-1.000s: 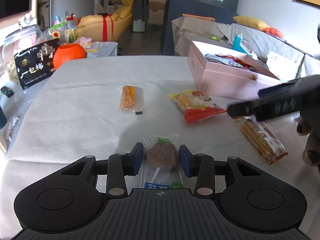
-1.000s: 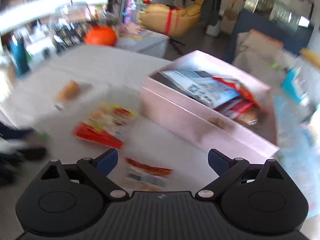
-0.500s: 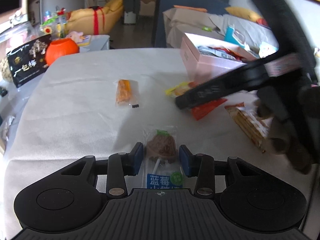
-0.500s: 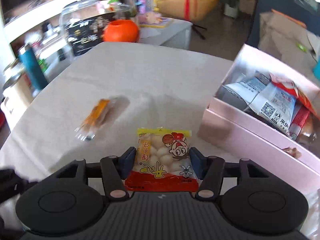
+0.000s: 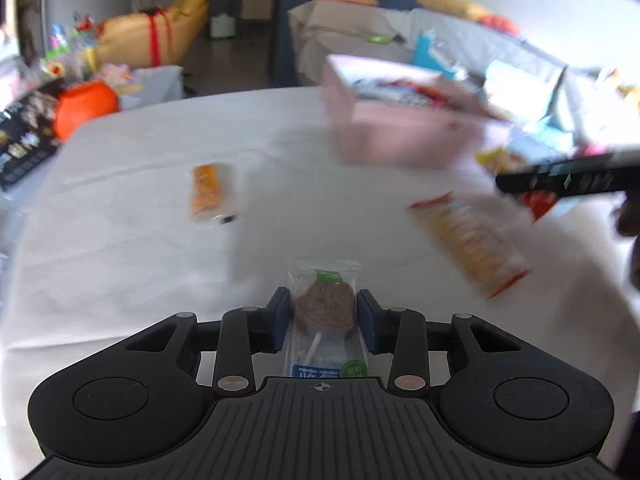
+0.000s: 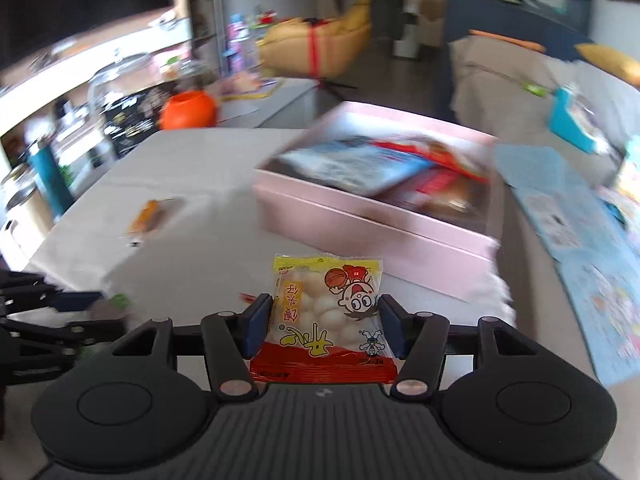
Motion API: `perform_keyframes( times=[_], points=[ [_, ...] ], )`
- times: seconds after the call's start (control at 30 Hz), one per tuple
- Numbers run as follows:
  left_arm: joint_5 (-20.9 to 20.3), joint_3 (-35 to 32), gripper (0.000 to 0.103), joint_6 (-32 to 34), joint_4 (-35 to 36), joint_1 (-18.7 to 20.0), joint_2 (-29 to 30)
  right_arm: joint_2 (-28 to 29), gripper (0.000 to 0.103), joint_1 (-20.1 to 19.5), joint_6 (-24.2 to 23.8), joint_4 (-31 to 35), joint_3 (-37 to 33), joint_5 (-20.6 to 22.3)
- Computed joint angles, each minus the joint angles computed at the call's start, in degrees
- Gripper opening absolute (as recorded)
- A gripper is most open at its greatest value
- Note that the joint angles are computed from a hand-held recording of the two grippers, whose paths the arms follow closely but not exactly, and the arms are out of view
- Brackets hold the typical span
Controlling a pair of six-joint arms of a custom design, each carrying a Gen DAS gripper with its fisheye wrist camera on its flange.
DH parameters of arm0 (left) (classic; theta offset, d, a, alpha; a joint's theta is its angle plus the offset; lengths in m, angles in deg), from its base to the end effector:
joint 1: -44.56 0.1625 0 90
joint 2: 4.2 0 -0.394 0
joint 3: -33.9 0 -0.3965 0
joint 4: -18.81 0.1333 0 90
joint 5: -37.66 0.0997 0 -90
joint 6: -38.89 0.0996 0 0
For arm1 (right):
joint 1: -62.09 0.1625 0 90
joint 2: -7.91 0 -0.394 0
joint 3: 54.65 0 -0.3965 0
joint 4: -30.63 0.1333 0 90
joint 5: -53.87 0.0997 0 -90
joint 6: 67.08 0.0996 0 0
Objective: Organize snacks
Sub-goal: 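Grasp the white candy bag with the right tool and drop it into the pink box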
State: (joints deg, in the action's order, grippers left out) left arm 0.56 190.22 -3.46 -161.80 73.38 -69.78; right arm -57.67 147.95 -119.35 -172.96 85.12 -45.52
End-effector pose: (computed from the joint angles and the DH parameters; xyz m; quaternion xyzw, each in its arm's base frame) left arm -0.1229 -0.3104 0.0645 0.1470 0.8832 -0.3492 0.2765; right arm 0.0871 -0.4177 0.1271 0.3574 -0.8680 0.2597 0.2267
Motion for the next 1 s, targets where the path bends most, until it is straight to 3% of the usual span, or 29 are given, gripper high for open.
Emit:
perform_keyframes(
  times=[0.07,0.17,0.27,0.37,0.47,0.57,0.7,0.83,0.93,0.97,1.0],
  points=[
    [-0.23,-1.15,0.041,4.38,-4.5,-0.05,-0.7,-2.02,0.058,-1.89,0.29,-0.05,0.81,0.91],
    [1.21,-6.23,0.041,16.06,-13.22,0.5,-0.02,-4.16,0.058,-3.42,0.39,-0.45,1.12,2.52],
    [0.88,-14.7,0.042,30.96,-26.83,2.89,5.3,-5.88,0.058,-4.28,0.86,-0.72,1.42,4.98],
    [-6.67,-23.73,0.045,40.71,-34.4,8.45,9.52,-5.95,0.058,-4.21,1.49,-1.26,1.48,6.26],
    [-11.99,-29.56,0.042,38.91,-30.43,14.08,10.62,-4.81,0.058,-4.05,1.42,-2.16,1.1,6.62],
    [-12.99,-28.93,0.042,37.8,-31.7,16.32,10.9,-3.43,0.058,-3.87,1.29,-3.66,0.38,6.03],
    [-5.66,-23.1,0.042,35.3,-32.2,16.5,9.41,-3.98,0.058,-4.54,1.29,-3.21,0.27,6.23],
    [4.03,-17.79,0.042,28.01,-27.21,16.65,7.52,-4.74,0.058,-3.88,1.94,-1.3,-1.27,8.3],
    [5.94,-15.9,0.042,23.31,-24.08,18.4,5.93,-2.92,0.059,-0.5,4.84,-0.36,-6.07,8.77],
    [6.58,-15.64,0.042,22.6,-23.84,18.82,5.76,-2.29,0.061,0.69,6.4,1.49,-8.57,9.68],
    [7.45,-15.11,0.042,21.43,-23.3,19.09,5.39,-1.46,0.074,1.62,7.7,2.96,-10.91,10.61]
  ],
)
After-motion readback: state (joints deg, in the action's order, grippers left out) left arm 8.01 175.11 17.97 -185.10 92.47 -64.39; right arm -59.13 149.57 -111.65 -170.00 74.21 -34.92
